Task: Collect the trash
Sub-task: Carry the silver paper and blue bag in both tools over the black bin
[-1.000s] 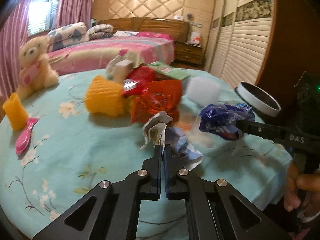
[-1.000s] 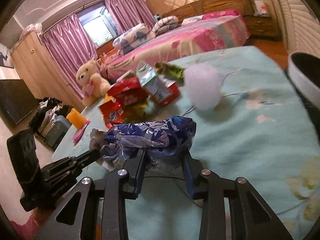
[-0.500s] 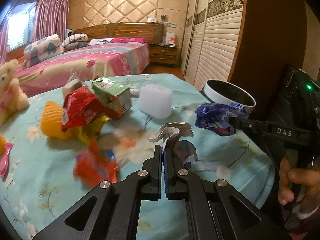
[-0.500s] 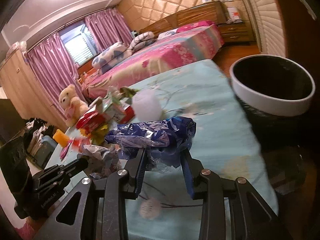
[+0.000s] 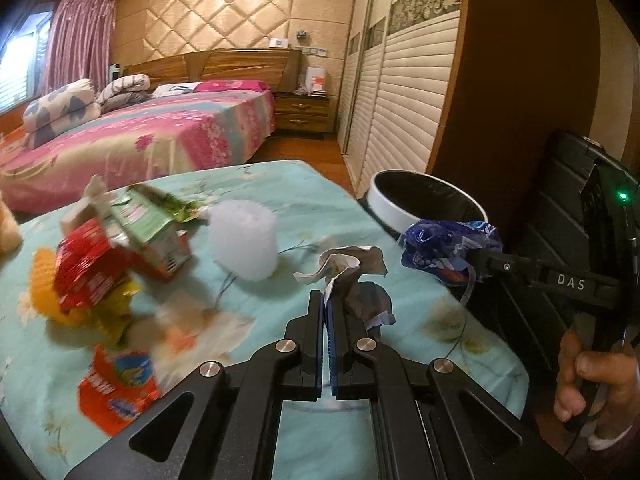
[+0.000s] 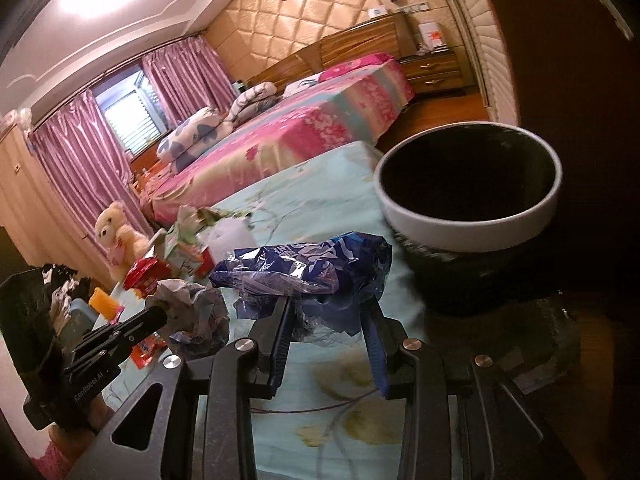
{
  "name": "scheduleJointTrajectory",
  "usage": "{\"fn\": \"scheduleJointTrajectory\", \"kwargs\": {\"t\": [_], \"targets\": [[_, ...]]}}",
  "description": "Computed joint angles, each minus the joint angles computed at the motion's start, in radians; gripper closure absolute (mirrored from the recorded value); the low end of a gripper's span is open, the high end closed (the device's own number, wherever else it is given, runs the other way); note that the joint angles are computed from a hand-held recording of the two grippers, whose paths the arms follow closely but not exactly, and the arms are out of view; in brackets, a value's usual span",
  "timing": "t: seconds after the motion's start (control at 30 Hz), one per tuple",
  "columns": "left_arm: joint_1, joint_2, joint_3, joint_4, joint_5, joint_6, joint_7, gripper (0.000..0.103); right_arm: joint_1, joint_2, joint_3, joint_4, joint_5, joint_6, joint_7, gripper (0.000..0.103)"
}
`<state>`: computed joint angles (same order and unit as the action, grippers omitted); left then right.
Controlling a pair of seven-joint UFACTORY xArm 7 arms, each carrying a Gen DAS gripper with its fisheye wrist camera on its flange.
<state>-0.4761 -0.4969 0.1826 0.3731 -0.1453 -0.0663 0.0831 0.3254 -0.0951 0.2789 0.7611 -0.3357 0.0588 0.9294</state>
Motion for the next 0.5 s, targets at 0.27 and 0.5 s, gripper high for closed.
{"fn": "scheduleJointTrajectory", "kwargs": {"t": [0.27,0.5], "targets": [[-0.137,0.121,0.096,0.113,-0.018,-0.025,0.028,0.102,-0.048,-0.046,-0.011,-0.026,0.010,0.036,-0.007,0.069],[-0.323,0.238,0.240,0.234,-0.068,-0.051,0.076,0.102,-0.102,-0.045,-0.011,0.000,-0.049,0.076,0.035,0.069]]}}
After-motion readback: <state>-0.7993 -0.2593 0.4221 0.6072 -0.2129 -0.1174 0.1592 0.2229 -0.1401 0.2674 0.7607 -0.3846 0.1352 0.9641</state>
